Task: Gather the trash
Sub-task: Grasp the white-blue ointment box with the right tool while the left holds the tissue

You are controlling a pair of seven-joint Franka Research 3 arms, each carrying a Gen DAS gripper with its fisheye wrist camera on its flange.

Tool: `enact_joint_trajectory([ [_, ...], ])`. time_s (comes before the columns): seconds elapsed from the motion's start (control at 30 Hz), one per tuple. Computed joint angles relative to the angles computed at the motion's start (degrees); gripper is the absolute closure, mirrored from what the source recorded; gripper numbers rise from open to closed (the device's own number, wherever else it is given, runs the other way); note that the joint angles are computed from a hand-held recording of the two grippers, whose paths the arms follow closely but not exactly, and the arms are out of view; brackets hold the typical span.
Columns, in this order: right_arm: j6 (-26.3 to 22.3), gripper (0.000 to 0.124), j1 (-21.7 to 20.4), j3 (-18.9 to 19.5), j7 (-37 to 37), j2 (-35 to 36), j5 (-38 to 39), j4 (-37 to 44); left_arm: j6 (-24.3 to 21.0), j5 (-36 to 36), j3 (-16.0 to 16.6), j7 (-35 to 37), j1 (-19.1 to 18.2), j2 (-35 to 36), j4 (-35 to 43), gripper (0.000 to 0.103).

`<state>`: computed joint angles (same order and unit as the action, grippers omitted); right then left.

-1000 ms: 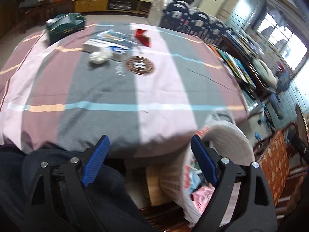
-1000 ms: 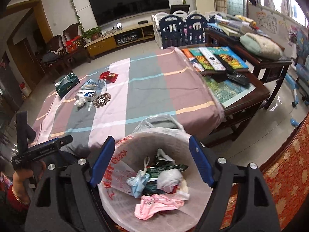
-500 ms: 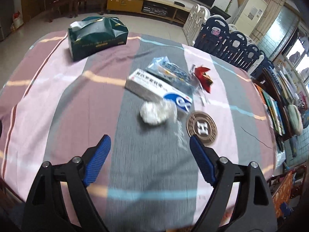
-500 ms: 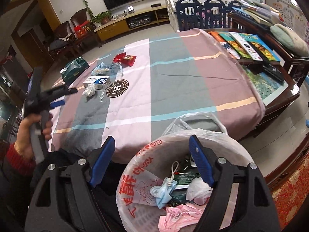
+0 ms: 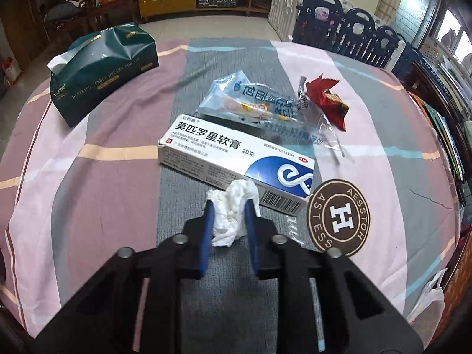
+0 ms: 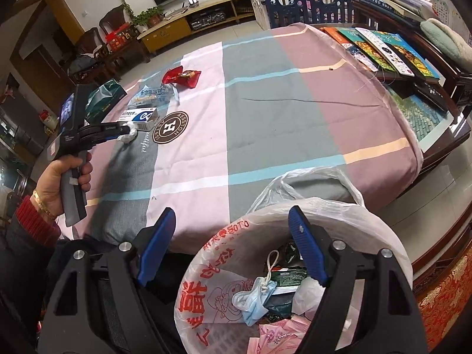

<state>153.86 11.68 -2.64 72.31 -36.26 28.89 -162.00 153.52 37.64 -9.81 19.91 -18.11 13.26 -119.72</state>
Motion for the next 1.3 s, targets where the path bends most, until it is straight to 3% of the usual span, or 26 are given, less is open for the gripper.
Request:
enact_joint_trajectory([
  [0.07, 0.74, 0.047, 0.94, -0.02, 0.07, 1.92, 0.78, 1.2, 2.33, 1.36, 0.46, -2.43, 0.0, -2.88, -3.32, 0.099],
  [0.17, 2.87, 0.047, 3.84, -0.33, -1.83, 5.8, 2.74, 3.89, 3.97, 8.33, 0.51, -9.3, -0.35, -9.06, -9.72, 0.099],
  [0.3, 6.73, 0.047, 8.11, 0.93, -5.74, 15.17, 4.92, 11.26, 4.33, 14.92, -2.35, -19.0, 1.68, -18.48, -19.09, 0.099],
  [0.37, 7.64, 0.047, 10.2, 1.54, -8.72, 20.44, 6.42, 16.13, 6.65, 16.77, -3.75, -26.12, 3.83, -24.79, -24.63, 0.099],
  [0.43, 8.13, 0.047, 11.93, 2.76, -12.82, 26.7, 7.99, 22.33, 5.83, 14.23, -5.0, -28.22, 4.69, -30.04, -28.34, 0.099],
  [0.53, 9.16, 0.047, 10.9, 6.78, -12.68, 35.91, -0.47, 31.39, 9.11, 10.78, -5.66, -29.59, 5.85, -35.74, -33.04, 0.099],
  [0.6, 7.8, 0.047, 11.06, 7.38, -5.21, 42.87, -12.73, 38.86, 8.39, 7.23, -5.67, -25.93, 5.12, -36.5, -33.91, 0.099],
  [0.7, 2.15, 0.057, 12.32, 6.72, 1.43, 50.5, -20.53, 48.34, 10.88, 5.34, -7.51, -25.66, 7.03, -36.99, -36.0, 0.099],
  [0.8, -4.2, 0.065, 12.42, 7.12, 2.94, 55.56, -21.94, 54.84, 11.69, 2.34, -8.77, -24.11, 7.9, -36.44, -37.28, 0.099],
  [0.9, -3.83, 0.064, 14.72, 5.22, 6.18, 57.58, -27.9, 56.18, 13.75, 1.83, -10.29, -23.66, 9.8, -36.28, -37.83, 0.099],
  [1.03, -3.39, 0.059, 14.82, 5.55, 5.39, 57.62, -30.02, 55.77, 15.17, 1.77, -12.1, -23.25, 11.72, -36.29, -37.94, 0.099],
  [1.1, -2.96, 0.068, 14.77, 5.82, 4.26, 56.98, -30.9, 54.63, 15.3, 1.32, -12.42, -22.85, 11.94, -36.05, -37.85, 0.099],
  [1.2, -1.89, 0.092, 12.92, 7.56, 0.58, 54.47, -28.06, 51.64, 14.95, 0.76, -12.83, -22.41, 12.07, -35.78, -37.52, 0.099],
  [1.27, -4.69, 0.11, 9.88, 10.31, -4.62, 53.18, -20.81, 51.16, 14.66, 0.68, -13.12, -22.28, 12.07, -35.77, -37.32, 0.099],
  [1.3, -8.14, 0.113, 8.37, 11.5, -7.57, 52.81, -16.59, 51.62, 14.75, 0.67, -13.05, -22.11, 12.06, -35.7, -37.3, 0.099],
])
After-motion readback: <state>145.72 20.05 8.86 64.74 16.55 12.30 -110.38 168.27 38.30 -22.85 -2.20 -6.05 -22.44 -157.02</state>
